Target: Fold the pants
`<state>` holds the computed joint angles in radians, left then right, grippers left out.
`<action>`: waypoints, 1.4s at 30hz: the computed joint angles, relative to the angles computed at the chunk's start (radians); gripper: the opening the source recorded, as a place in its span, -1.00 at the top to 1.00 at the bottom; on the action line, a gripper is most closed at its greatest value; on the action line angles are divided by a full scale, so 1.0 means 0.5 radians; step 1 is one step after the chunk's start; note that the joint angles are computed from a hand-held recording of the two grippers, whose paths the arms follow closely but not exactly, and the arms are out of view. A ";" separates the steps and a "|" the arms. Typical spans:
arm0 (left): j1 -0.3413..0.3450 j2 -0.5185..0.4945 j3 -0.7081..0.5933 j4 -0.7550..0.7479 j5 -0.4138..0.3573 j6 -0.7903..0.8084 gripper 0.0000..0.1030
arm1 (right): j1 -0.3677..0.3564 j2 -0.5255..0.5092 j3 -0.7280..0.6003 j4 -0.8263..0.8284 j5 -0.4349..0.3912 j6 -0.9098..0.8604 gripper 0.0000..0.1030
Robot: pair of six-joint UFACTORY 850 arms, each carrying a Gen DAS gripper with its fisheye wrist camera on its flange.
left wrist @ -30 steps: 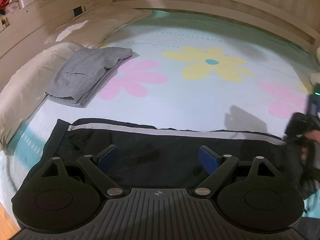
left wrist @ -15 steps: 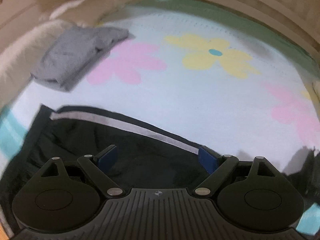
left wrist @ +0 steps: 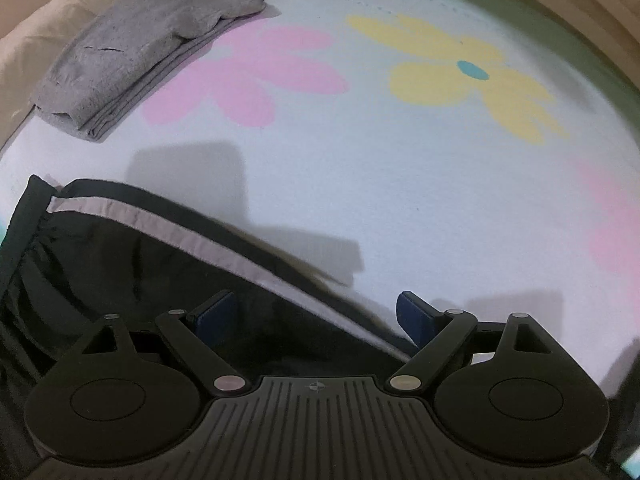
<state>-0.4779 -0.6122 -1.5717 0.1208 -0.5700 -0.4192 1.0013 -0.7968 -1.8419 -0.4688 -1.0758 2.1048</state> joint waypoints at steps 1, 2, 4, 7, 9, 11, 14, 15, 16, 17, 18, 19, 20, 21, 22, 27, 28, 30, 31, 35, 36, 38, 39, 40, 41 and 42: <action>-0.003 -0.021 -0.021 0.029 -0.009 -0.019 -0.70 | -0.003 -0.001 0.004 0.001 0.006 -0.004 0.91; -0.007 -0.044 -0.043 0.063 -0.032 -0.047 -0.70 | -0.005 -0.004 -0.006 0.004 0.001 -0.016 0.91; -0.005 -0.101 -0.092 0.050 -0.096 -0.023 -0.63 | 0.005 -0.030 -0.039 0.006 -0.018 -0.027 0.91; 0.014 -0.141 -0.112 -0.046 -0.163 0.042 0.57 | 0.006 -0.049 -0.056 0.009 -0.025 -0.043 0.91; 0.008 -0.100 -0.058 0.060 -0.115 -0.062 0.82 | 0.008 -0.056 -0.065 0.008 -0.028 -0.048 0.91; 0.014 -0.027 0.014 0.063 -0.049 -0.067 0.88 | 0.010 -0.062 -0.080 0.006 -0.040 -0.056 0.91; 0.007 0.135 0.157 0.115 0.028 -0.098 0.90 | 0.031 -0.045 -0.083 -0.038 -0.063 -0.006 0.91; 0.001 0.211 0.222 0.148 0.053 -0.109 0.90 | 0.044 -0.038 -0.092 -0.063 -0.087 0.022 0.91; -0.014 0.262 0.257 0.177 0.064 -0.126 0.90 | 0.059 -0.031 -0.100 -0.087 -0.114 0.044 0.91; -0.022 0.343 0.326 0.220 0.096 -0.145 0.90 | 0.080 -0.022 -0.115 -0.117 -0.152 0.068 0.91; -0.031 0.421 0.392 0.270 0.126 -0.180 0.90 | 0.105 -0.012 -0.127 -0.147 -0.192 0.097 0.91; -0.034 0.509 0.469 0.316 0.171 -0.210 0.90 | 0.132 -0.001 -0.137 -0.176 -0.226 0.126 0.91; -0.039 0.586 0.541 0.355 0.213 -0.239 0.90 | 0.166 0.014 -0.147 -0.208 -0.257 0.151 0.91; -0.044 0.672 0.617 0.398 0.250 -0.274 0.90 | 0.196 0.024 -0.158 -0.233 -0.284 0.178 0.91; -0.052 0.777 0.716 0.463 0.293 -0.329 0.90 | 0.232 0.032 -0.169 -0.261 -0.317 0.227 0.91; -0.078 1.178 1.112 0.675 0.432 -0.478 0.90 | 0.437 0.007 -0.280 -0.353 -0.482 0.429 0.90; -0.075 1.266 1.206 0.651 0.438 -0.449 0.90 | 0.473 -0.005 -0.301 -0.354 -0.506 0.447 0.90; -0.069 1.381 1.346 0.620 0.453 -0.407 0.90 | 0.538 -0.031 -0.336 -0.337 -0.531 0.491 0.90; -0.059 1.411 1.388 0.608 0.460 -0.375 0.90 | 0.560 -0.047 -0.357 -0.321 -0.537 0.499 0.90; -0.036 1.514 1.563 0.680 0.489 -0.380 0.90 | 0.619 -0.107 -0.409 -0.224 -0.522 0.499 0.90; -0.044 1.535 1.598 0.711 0.475 -0.400 0.90 | 0.628 -0.114 -0.405 -0.202 -0.506 0.515 0.90; -0.046 1.553 1.659 0.715 0.460 -0.395 0.90 | 0.640 -0.129 -0.398 -0.155 -0.480 0.520 0.90; -0.045 1.549 1.676 0.715 0.457 -0.390 0.90 | 0.652 -0.145 -0.408 -0.131 -0.478 0.514 0.90; -0.040 1.546 1.699 0.691 0.448 -0.367 0.90 | 0.655 -0.169 -0.430 -0.103 -0.480 0.490 0.90; -0.035 1.541 1.714 0.663 0.446 -0.338 0.90 | 0.654 -0.186 -0.441 -0.072 -0.479 0.459 0.90; -0.030 1.527 1.725 0.643 0.445 -0.312 0.90 | 0.654 -0.201 -0.451 -0.047 -0.474 0.440 0.90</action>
<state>-0.4929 0.1513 -0.7091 0.4424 -0.3475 -0.5753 1.3285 -0.8974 -2.0676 -0.4924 -1.3127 2.3251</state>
